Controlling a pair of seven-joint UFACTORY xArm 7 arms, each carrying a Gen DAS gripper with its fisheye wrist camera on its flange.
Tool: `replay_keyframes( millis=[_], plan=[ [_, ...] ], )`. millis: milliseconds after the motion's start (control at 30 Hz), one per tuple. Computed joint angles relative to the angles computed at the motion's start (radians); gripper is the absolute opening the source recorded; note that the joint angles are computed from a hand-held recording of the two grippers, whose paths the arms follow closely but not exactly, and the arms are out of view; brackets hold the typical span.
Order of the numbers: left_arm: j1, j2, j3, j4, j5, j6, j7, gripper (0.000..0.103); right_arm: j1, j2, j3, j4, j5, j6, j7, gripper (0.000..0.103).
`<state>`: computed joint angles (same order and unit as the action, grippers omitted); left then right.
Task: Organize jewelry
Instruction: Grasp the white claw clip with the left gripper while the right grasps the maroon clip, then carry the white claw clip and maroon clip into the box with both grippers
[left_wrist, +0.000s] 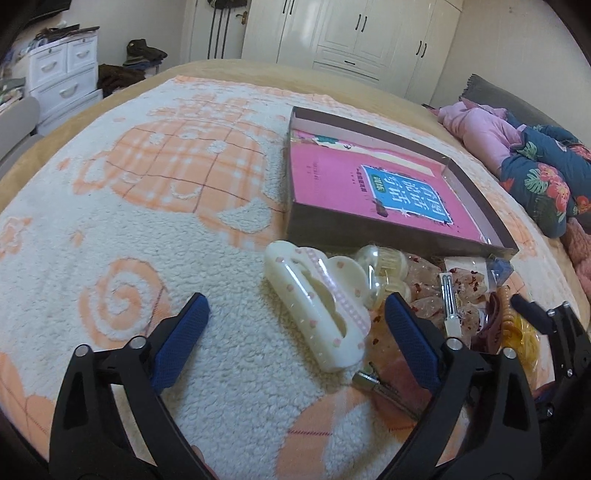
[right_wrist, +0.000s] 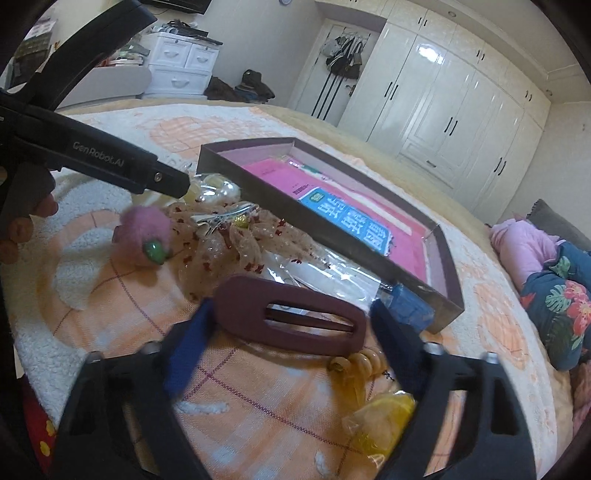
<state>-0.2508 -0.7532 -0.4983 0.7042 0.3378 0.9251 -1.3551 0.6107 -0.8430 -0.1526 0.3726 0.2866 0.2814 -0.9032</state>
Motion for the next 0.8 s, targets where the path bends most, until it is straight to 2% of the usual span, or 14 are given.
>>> replay_keyframes(
  millis=[100,133,200,267,300,367,533,667,800],
  plan=[
    [0.001,0.000,0.012,-0.012,0.001,-0.036,0.001,0.073,0.025,-0.024,-0.032,-0.009,0.012,0.002,-0.033,0.061],
    [-0.002,-0.004,0.018,-0.021,-0.003,-0.051,0.002,0.064,0.031,-0.031,-0.041,-0.011,0.014,0.003,-0.045,0.052],
    [-0.004,-0.014,0.024,-0.034,-0.010,-0.066,-0.001,0.059,0.040,-0.052,-0.055,-0.021,0.020,-0.003,-0.066,0.046],
    [-0.021,-0.036,0.043,-0.065,-0.027,-0.120,0.007,0.043,0.055,-0.073,-0.075,-0.028,0.029,-0.011,-0.088,0.042],
    [-0.027,-0.046,0.048,-0.076,-0.036,-0.142,0.009,0.041,0.062,-0.080,-0.086,-0.023,0.034,-0.010,-0.096,0.039],
    [-0.021,-0.053,0.040,-0.076,-0.043,-0.137,0.018,0.037,0.070,-0.092,-0.100,-0.018,0.046,-0.006,-0.105,0.036],
    [-0.018,-0.089,0.029,-0.086,-0.062,-0.125,0.026,0.035,0.073,-0.093,-0.114,-0.005,0.063,-0.024,-0.120,0.031],
    [-0.019,-0.127,0.027,-0.099,-0.080,-0.102,0.028,0.035,0.067,-0.072,-0.086,-0.019,0.049,-0.103,-0.116,0.031],
    [-0.014,-0.145,0.023,-0.103,-0.091,-0.096,0.031,0.034,0.048,-0.032,-0.039,-0.035,-0.011,-0.209,-0.082,0.031]
  ],
)
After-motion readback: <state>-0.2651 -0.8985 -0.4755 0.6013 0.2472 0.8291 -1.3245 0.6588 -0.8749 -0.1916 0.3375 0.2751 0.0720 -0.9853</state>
